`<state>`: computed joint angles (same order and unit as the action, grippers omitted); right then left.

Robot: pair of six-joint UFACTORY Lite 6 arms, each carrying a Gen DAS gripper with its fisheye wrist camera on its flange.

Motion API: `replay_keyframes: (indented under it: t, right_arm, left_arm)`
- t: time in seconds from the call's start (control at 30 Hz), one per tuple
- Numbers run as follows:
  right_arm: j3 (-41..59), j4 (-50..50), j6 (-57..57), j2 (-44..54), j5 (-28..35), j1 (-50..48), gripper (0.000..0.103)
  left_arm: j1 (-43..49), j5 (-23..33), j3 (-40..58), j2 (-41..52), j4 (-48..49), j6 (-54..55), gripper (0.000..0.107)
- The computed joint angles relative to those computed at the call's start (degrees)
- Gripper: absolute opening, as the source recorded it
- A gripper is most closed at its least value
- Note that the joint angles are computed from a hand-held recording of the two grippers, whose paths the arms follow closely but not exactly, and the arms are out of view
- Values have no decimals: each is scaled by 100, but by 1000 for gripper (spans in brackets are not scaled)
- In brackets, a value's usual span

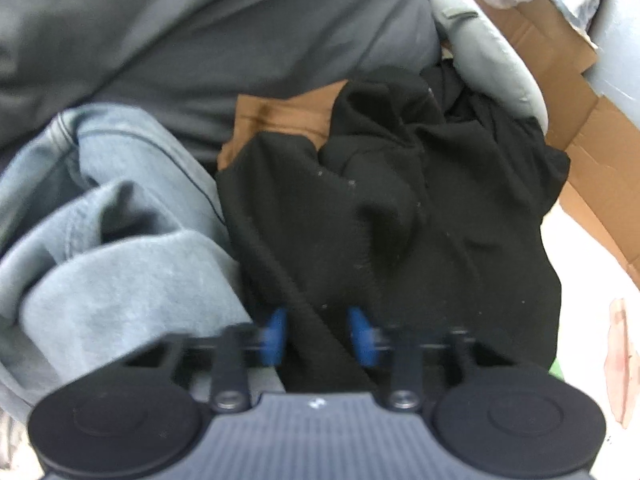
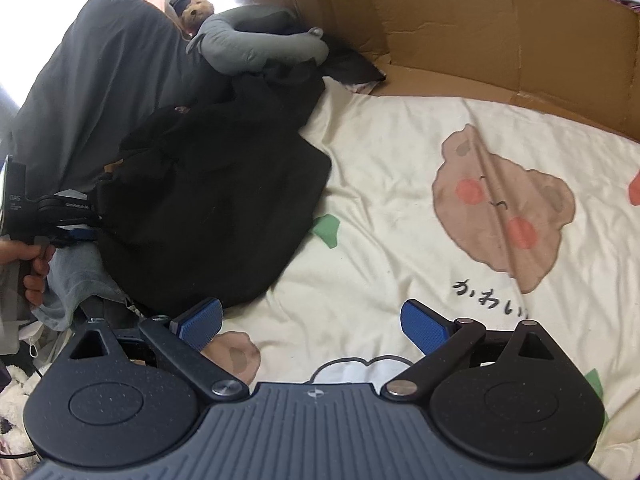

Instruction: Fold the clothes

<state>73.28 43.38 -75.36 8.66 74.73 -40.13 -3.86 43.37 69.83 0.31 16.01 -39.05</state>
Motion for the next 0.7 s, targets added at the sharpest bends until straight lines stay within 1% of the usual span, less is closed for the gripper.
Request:
replay_keyframes:
  t: [0.03,0.17,0.3,0.53,0.57,0.6,0.7]
  right_arm:
    - [-5,7,4,6,-4,36,98]
    - [34,39,57,63,5,155,98]
    - [-12,81,57,23,38,287,98]
    - [-199,188,109,-200,163,547,98]
    - [-207,198,157,-224,184,590,97]
    - [-186,234,199,-225,257,625,93]
    - [-112,335,324,-258,370,742,90]
  left_arm:
    - [11,-36,-42,-55,-72,13,5]
    - [23,-160,-180,-365,-532,215,4]
    - [-295,-117,-163,-595,-564,282,4]
    - [-765,-97,-123,-802,-1058,676,3]
    - [-820,-104,-137,-824,-1201,749,3]
    - [-909,-113,-171,-852,-1273,758,3]
    - [-1196,-150,-269,-923,-1463,757,3]
